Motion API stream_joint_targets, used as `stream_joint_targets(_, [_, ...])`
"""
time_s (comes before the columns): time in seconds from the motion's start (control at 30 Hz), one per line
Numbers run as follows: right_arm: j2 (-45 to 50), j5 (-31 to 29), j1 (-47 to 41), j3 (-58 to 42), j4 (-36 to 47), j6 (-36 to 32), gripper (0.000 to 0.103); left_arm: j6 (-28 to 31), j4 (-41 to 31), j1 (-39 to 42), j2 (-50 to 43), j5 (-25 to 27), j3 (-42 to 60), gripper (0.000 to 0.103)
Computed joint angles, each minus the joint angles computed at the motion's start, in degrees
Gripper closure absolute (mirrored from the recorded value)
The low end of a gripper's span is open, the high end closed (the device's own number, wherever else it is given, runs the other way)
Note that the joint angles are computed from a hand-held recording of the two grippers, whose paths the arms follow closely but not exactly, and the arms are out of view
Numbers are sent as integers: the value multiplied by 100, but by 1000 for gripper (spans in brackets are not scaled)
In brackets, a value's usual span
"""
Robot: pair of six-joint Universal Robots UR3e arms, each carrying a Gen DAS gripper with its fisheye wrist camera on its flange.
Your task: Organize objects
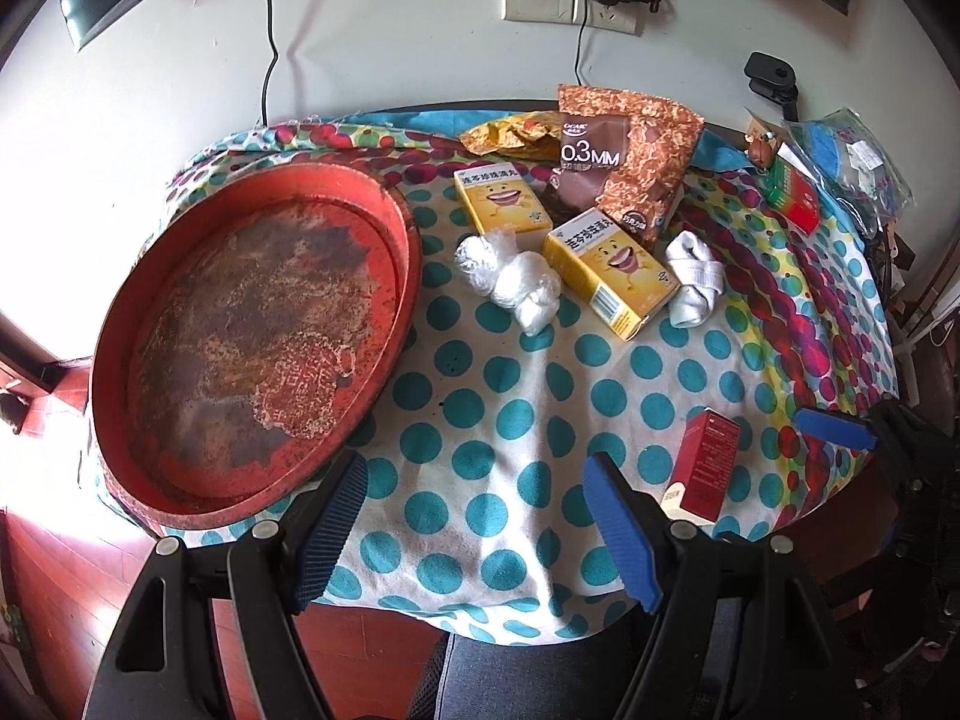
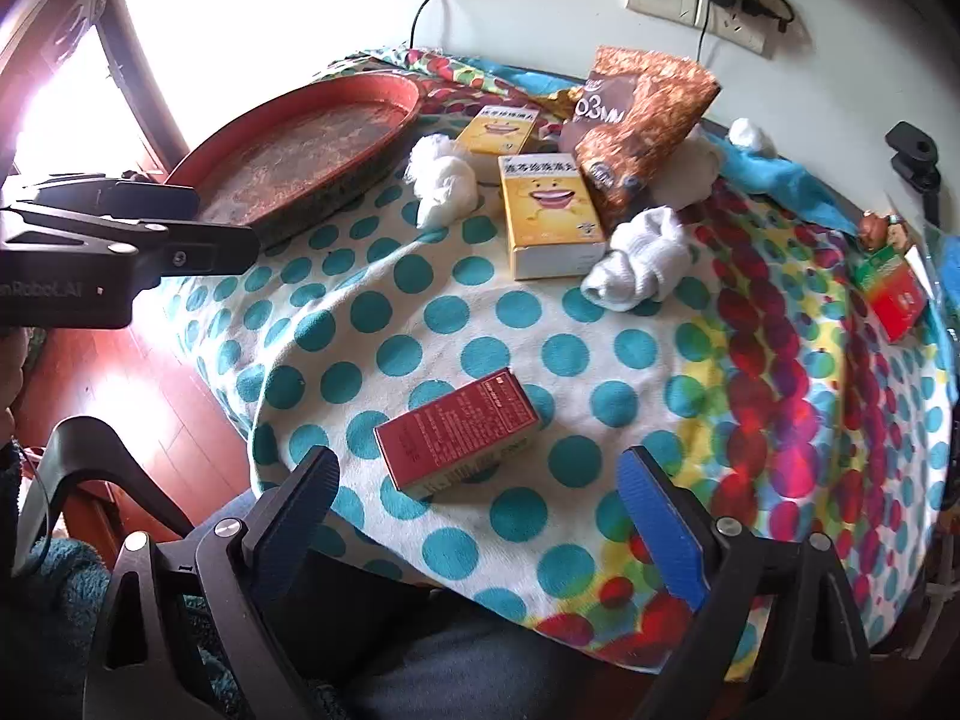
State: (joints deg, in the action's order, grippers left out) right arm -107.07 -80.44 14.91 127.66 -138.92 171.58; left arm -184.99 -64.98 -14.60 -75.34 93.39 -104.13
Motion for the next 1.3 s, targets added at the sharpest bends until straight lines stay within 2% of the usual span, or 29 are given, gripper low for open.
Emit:
stream_joint_targets(0.2, [645,-37,266,-84,-415,123,11,58,-10,127,-2,-75,-115,27])
stream_joint_targets(0.57, [1100,16,319,-288,-452,-54,37,97,96,159,-234,-137,-134,26])
stream_joint_targets(0.77, [1013,150,227,-280,-419,-131,38,84,159,172,-399,-190,-102,27])
stream_joint_targets(0.97, [686,299,41,-81,-543,-100,38,79,353,231,-634,-462,49,27])
stream_joint_targets(1.2, [235,374,-250,286,-719,-98,38,-145,1026,137,-1304,-479,270,26])
stream_joint_targets(1.3, [4,633,-556,444,-647,-91,38,-244,1179,61,-1709,-409,450,27])
